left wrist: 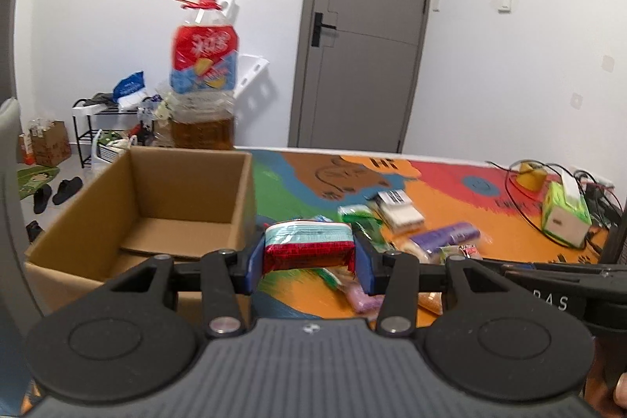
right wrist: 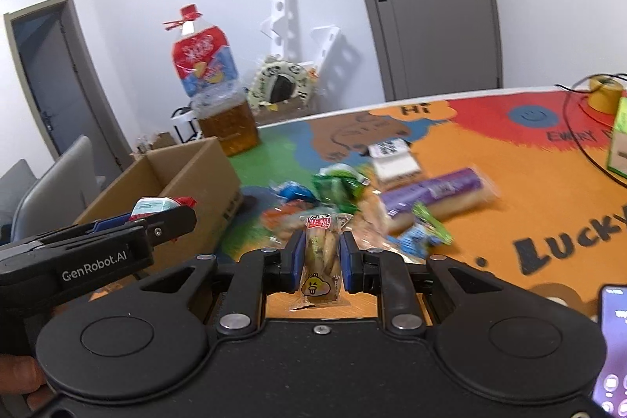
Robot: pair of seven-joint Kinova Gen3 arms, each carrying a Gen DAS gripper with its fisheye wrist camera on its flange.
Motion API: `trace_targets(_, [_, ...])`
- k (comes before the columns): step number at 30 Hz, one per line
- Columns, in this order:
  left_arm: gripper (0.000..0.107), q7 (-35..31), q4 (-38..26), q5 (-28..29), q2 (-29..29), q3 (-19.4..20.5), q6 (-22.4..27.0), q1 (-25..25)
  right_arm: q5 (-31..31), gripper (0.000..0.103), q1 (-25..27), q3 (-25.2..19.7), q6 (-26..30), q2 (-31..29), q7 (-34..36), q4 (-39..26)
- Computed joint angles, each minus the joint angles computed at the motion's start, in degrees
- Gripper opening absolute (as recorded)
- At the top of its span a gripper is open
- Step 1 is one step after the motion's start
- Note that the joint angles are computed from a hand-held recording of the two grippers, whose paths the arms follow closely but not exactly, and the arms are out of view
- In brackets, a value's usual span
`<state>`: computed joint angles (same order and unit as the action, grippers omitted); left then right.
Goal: Organize snacks
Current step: 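Drop the wafer bar into the box with the left tool while the right holds the roll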
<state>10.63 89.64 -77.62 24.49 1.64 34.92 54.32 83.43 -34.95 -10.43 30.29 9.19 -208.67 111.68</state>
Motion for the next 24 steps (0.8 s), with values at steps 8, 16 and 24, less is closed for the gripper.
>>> trace_targets(8, [0.046, 2.7, 2.3, -1.5, -2.2, 0.2, 2.0, -2.0, 2.3, 0.020, -0.6, 0.0, -1.8, 1.9, -0.1, -3.4])
trace_targets(16, [0.046, 4.6, 4.2, -1.6, -3.8, 1.3, 2.8, -5.7, 6.0, 0.020, -1.2, 0.6, -4.7, 4.2, -1.9, -6.9])
trace_targets(24, [0.046, 4.7, 4.9, -0.4, -4.3, 1.3, 2.8, -9.3, 5.0, 0.020, -1.4, 1.1, -7.4, 7.4, 1.7, -12.2])
